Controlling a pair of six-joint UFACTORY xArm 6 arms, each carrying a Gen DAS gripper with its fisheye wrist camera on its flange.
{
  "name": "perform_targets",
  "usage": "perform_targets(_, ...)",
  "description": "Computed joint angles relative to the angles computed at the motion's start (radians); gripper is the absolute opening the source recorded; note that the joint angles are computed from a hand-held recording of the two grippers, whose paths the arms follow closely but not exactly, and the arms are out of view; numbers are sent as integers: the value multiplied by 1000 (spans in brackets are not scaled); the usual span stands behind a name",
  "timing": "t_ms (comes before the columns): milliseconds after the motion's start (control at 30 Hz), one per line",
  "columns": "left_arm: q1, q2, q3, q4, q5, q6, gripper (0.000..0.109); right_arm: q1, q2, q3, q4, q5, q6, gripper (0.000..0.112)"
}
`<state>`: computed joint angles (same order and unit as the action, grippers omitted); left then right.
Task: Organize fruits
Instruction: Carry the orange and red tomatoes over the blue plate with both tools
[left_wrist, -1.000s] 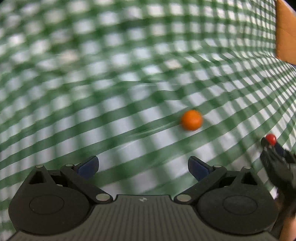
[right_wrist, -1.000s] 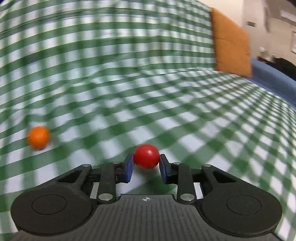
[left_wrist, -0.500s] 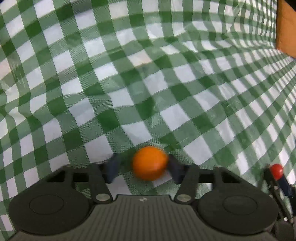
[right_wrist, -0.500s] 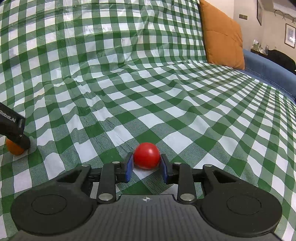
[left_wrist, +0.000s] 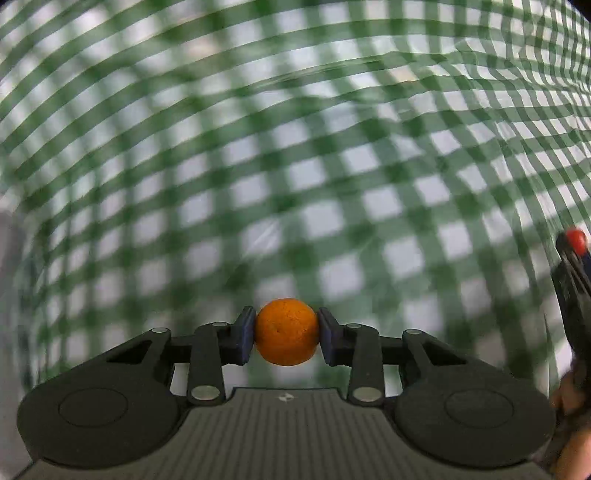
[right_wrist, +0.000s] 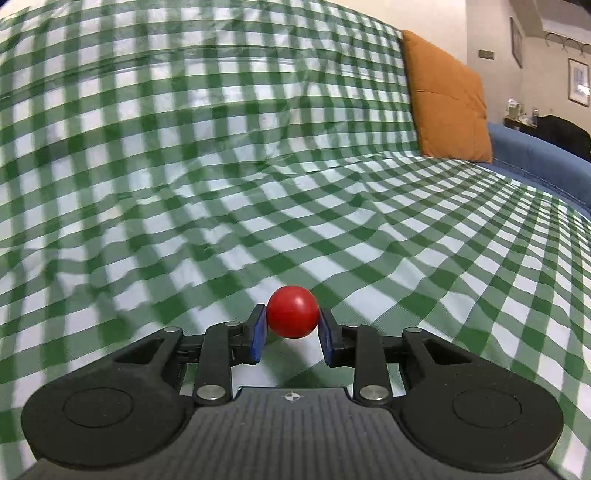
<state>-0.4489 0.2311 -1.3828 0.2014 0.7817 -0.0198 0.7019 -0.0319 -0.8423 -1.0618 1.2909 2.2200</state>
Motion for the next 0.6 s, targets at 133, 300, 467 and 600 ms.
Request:
perform_targets(133, 89, -251, 232, -31, -7, 68, 39, 136, -56, -29, 11, -3, -66, 31)
perform_targets(300, 214, -534, 433, -121, 63, 197, 39, 332, -67, -128, 94, -44, -163, 31)
perform_targets(467, 374, -781, 567, -215, 149, 332, 39, 483, 27, -335, 144, -34, -200, 31)
perform_targets(600, 499, -918, 629, -269, 202, 445, 39, 551, 106, -487, 141, -23, -266, 31)
